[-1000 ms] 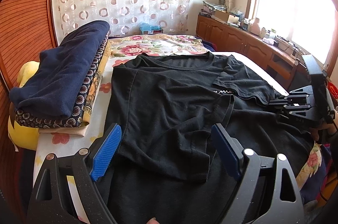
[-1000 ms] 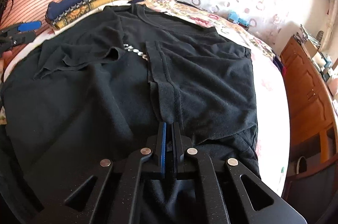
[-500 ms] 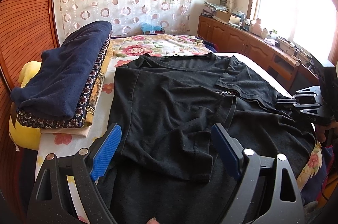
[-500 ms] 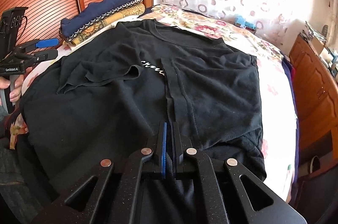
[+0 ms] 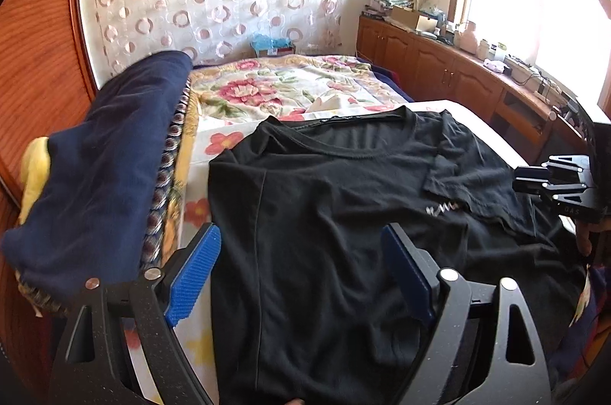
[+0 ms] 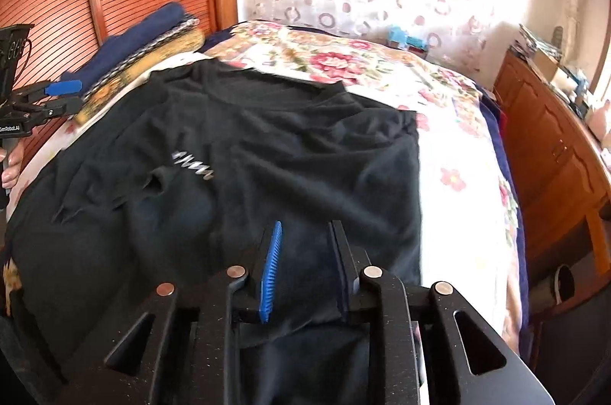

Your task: Fold small clothes

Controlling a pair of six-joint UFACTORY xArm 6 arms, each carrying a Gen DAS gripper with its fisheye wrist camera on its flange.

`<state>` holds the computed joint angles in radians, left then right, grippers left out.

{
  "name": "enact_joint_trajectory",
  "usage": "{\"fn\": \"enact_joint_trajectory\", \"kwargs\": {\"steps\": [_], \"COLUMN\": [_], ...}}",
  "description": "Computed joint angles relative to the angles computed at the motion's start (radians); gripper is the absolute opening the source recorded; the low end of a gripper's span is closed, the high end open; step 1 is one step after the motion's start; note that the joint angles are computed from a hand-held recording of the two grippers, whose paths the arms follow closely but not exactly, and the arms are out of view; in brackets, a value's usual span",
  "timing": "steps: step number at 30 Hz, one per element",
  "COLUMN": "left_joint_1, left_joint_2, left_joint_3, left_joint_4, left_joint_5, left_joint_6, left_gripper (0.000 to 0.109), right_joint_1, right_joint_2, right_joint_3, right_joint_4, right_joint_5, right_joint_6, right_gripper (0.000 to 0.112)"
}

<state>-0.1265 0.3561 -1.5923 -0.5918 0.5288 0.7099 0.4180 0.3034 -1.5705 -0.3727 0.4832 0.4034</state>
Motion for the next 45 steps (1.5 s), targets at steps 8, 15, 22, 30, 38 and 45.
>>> {"fn": "enact_joint_trajectory", "kwargs": {"steps": [8, 15, 22, 30, 38, 45], "left_joint_1": [-0.012, -0.008, 0.0, 0.008, 0.014, 0.055], "left_joint_2": [0.208, 0.412, 0.501, 0.48, 0.35, 0.351], "left_joint_3": [-0.276, -0.563, -0.689, -0.653, -0.494, -0.531], "left_joint_4": [0.185, 0.397, 0.407, 0.343, 0.248, 0.284], "left_joint_5": [0.091, 0.207, 0.28, 0.252, 0.116, 0.046], "left_joint_6": [-0.191, -0.404, -0.458, -0.402, -0.321, -0.335], "left_gripper": [0.056, 0.053, 0.053, 0.015, 0.008, 0.008], "right_joint_1": [-0.043, -0.072, -0.083, -0.09, -0.095, -0.11], "right_joint_2": [0.131, 0.232, 0.319, 0.317, 0.326, 0.389], "right_joint_3": [-0.173, -0.299, -0.41, -0.406, -0.429, -0.541], "right_joint_4": [0.088, 0.188, 0.297, 0.331, 0.251, 0.184], "right_joint_5": [0.039, 0.057, 0.081, 0.077, 0.088, 0.161], "right_joint_6": [-0.112, -0.239, -0.363, -0.384, -0.301, -0.226], "right_gripper": [0.027, 0.027, 0.028, 0.028, 0.038, 0.045]}}
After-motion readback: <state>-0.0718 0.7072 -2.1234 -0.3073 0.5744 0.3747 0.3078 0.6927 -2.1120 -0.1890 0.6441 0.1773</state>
